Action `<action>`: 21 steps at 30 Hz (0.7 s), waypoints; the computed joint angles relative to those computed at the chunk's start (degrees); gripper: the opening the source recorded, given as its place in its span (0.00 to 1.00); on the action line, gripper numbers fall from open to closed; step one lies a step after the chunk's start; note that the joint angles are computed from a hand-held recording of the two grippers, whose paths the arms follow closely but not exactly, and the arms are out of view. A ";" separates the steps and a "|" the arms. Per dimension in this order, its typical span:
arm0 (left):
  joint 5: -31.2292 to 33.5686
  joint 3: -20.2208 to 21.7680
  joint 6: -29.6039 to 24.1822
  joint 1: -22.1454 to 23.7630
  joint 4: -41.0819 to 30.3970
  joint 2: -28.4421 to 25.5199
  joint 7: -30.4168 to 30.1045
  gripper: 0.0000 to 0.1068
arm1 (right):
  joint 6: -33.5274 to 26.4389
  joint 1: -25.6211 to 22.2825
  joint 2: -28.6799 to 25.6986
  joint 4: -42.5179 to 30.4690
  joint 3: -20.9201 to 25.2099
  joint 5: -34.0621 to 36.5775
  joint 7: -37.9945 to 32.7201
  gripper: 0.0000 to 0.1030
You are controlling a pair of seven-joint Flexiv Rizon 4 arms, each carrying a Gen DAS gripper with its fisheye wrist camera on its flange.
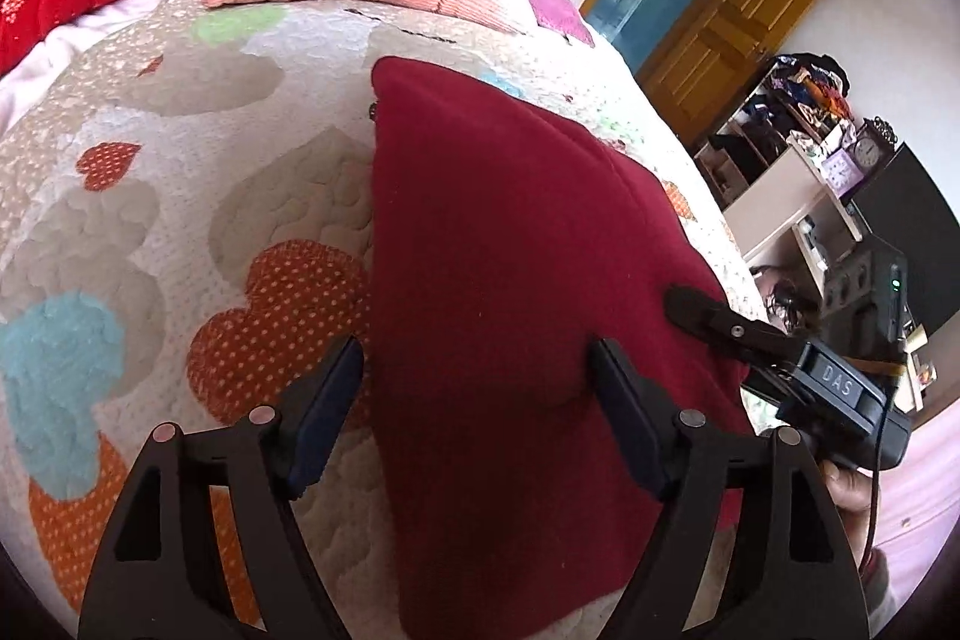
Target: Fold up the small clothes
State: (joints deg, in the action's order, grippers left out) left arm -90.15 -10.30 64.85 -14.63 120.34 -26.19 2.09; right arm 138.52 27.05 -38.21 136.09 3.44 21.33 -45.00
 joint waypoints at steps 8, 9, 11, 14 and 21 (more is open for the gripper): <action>2.65 -0.97 -0.32 0.76 -2.00 -2.21 -2.25 0.75 | -1.39 -0.83 -1.94 -2.81 -0.81 -2.80 -0.95 0.86; 2.57 -1.08 -0.16 0.82 -2.00 -2.20 -2.14 0.75 | -1.26 -1.17 -2.17 -3.02 -0.67 -3.33 -1.08 0.85; 1.95 -1.30 0.38 0.70 -1.98 -2.18 -1.26 0.74 | -0.55 -2.06 -2.45 -3.14 0.00 -4.77 -1.24 0.67; 1.02 -1.23 0.72 0.40 -1.19 -1.19 -0.04 0.65 | -0.66 -0.53 -1.60 -2.95 -0.57 -3.42 -2.16 0.51; 0.40 1.21 -3.26 0.75 4.89 5.77 2.48 0.60 | -1.85 9.01 4.40 -0.88 -3.12 7.61 -8.15 0.39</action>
State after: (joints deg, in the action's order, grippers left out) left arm -89.75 -9.09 61.59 -13.88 125.23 -20.42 4.57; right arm 136.67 36.07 -33.80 135.21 0.32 28.93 -53.15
